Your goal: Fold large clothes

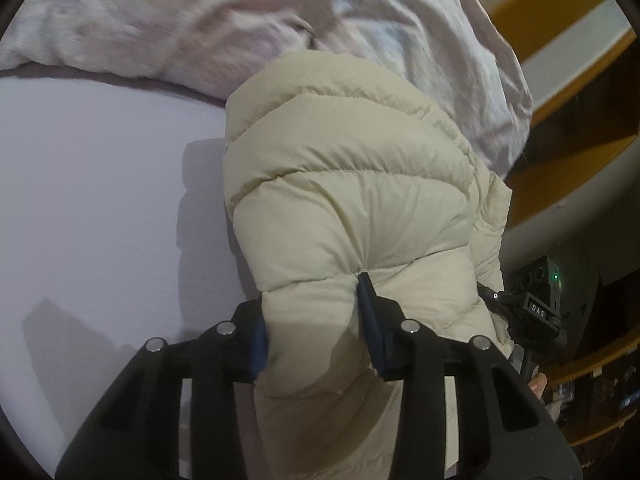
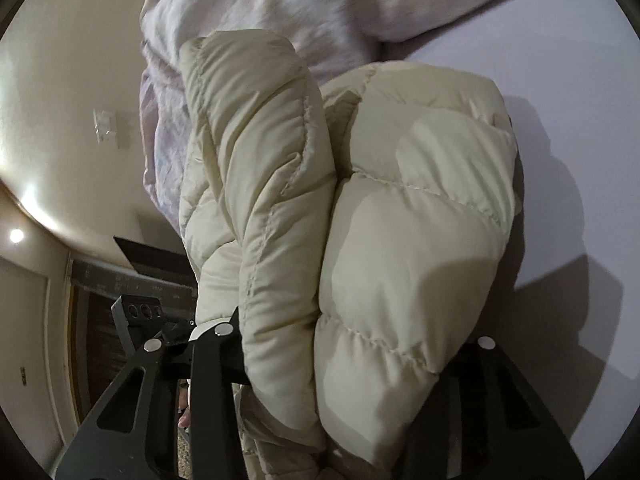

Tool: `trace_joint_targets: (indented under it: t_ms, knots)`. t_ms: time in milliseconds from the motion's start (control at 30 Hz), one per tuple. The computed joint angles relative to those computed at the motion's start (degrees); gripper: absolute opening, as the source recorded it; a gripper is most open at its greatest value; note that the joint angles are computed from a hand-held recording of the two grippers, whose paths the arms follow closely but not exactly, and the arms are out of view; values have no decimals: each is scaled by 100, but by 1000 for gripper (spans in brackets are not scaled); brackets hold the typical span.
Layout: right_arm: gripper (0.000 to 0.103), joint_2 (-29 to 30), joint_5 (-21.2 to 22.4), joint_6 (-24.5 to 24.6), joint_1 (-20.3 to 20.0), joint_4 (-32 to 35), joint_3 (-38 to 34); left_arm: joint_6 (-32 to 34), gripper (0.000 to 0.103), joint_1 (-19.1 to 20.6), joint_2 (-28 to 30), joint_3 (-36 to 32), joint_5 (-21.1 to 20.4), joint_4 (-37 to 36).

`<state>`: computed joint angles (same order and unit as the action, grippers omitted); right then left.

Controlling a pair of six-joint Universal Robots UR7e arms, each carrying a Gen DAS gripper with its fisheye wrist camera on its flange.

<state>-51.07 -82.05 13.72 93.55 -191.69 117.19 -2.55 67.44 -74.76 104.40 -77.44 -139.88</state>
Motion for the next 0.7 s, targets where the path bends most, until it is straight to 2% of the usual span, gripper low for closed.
trace_joint_targets:
  t_ms: [100, 200, 267, 333, 400, 433, 500, 600, 633, 667, 700]
  knots:
    - [41, 227, -82, -67, 137, 109, -310, 84, 38, 51, -59, -147, 232, -37]
    - [41, 419, -348, -63, 266, 177, -599, 136, 38, 67, -22, -298, 539, -34]
    - [46, 480, -535, -38, 329, 232, -698, 164, 39, 96, 20, -367, 711, -17]
    - [67, 491, -1042, -31, 442, 336, -770, 142, 44, 130, 60, -425, 770, 23]
    - [83, 429, -1626, 23, 566, 239, -704, 142, 54, 104, 73, -390, 944, -40]
    - [86, 347, -1823, 43, 588, 110, -585, 165, 61, 77, 62, -342, 1035, -97]
    - [89, 237, -2262, 78, 686, -155, -444, 261, 65, -37, 56, -231, 1331, -284]
    - [90, 132, -3408, 12, 1002, -792, -278, 461, 68, -195, -65, -18, 1745, -579]
    - [90, 94, -3555, -103, 1077, -1046, -204, 515, 69, -236, -104, 38, 1839, -656]
    - [90, 52, -3526, -215, 1116, -1168, -148, 601, 70, -341, -143, 141, 2020, -805]
    - [84, 34, -3481, -311, 1142, -1216, -114, 678, 71, -420, -158, 218, 2144, -926]
